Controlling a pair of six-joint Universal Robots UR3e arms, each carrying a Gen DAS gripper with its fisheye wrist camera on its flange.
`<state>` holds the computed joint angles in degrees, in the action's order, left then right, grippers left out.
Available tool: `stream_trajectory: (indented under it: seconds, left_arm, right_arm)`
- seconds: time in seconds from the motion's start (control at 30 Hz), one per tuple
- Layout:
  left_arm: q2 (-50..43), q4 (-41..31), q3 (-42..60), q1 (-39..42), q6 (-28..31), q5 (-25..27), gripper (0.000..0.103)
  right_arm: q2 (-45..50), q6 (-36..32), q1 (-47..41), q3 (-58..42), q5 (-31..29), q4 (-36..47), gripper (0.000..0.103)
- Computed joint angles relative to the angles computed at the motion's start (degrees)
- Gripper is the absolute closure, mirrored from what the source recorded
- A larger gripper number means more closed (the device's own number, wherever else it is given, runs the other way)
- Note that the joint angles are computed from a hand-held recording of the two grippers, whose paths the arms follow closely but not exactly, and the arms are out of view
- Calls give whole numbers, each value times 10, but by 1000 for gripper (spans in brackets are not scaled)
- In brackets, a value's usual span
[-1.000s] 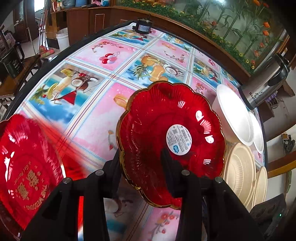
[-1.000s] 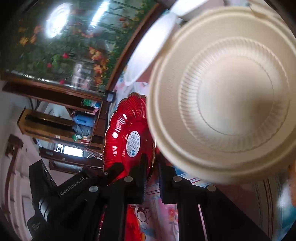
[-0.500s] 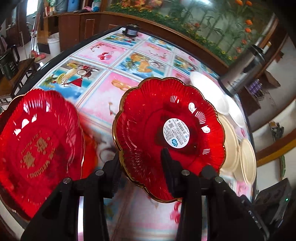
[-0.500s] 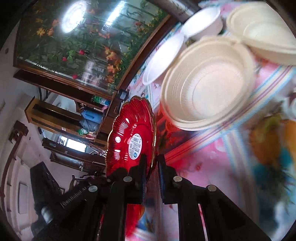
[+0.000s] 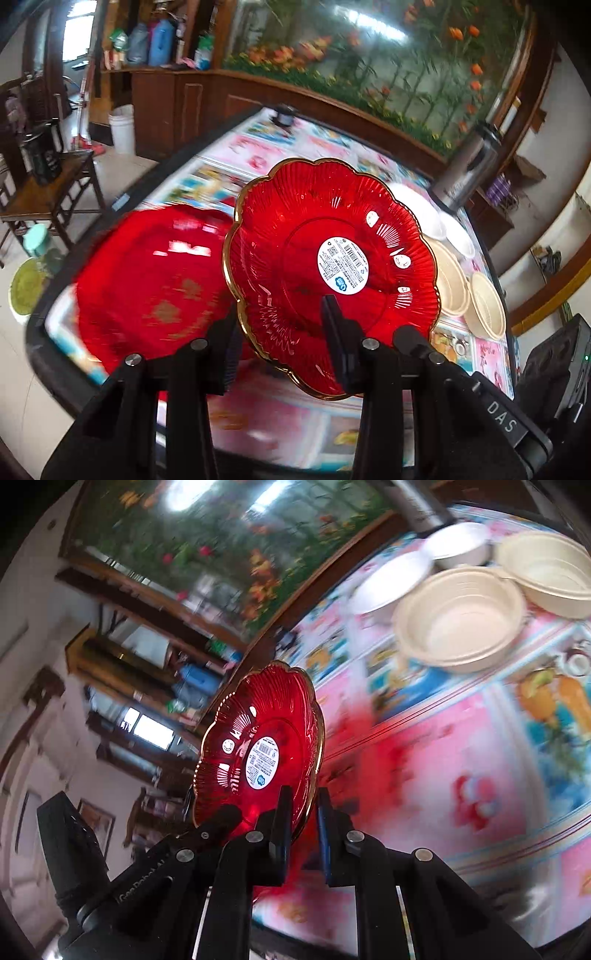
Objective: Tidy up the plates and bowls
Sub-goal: 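Carry the small red plate over and lower it onto the large red plate, then open both grippers and withdraw from the stacked red plates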
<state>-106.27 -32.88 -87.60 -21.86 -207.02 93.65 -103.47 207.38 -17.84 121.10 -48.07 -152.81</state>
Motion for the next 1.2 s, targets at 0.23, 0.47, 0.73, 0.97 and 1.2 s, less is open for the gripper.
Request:
stream_trajectory:
  seconds: [0.23, 0.47, 0.73, 0.97, 1.2]
  left_arm:
    - [95, 35, -131, 78, 17, -25, 65]
    - [110, 44, -186, 134, 26, -49, 65]
    - [68, 11, -161, 150, 46, -61, 65]
    - [48, -21, -143, 166, 67, -84, 64]
    - [55, -39, -140, 169, 91, -78, 64]
  right_arm:
    - [100, 43, 146, -96, -70, -26, 91]
    - [187, 55, 232, -180, -112, -13, 91]
    - [250, 50, 266, -254, -149, 48, 91]
    - [281, 36, 289, -307, -189, 102, 90]
    - [288, 22, 305, -334, -215, 130, 88]
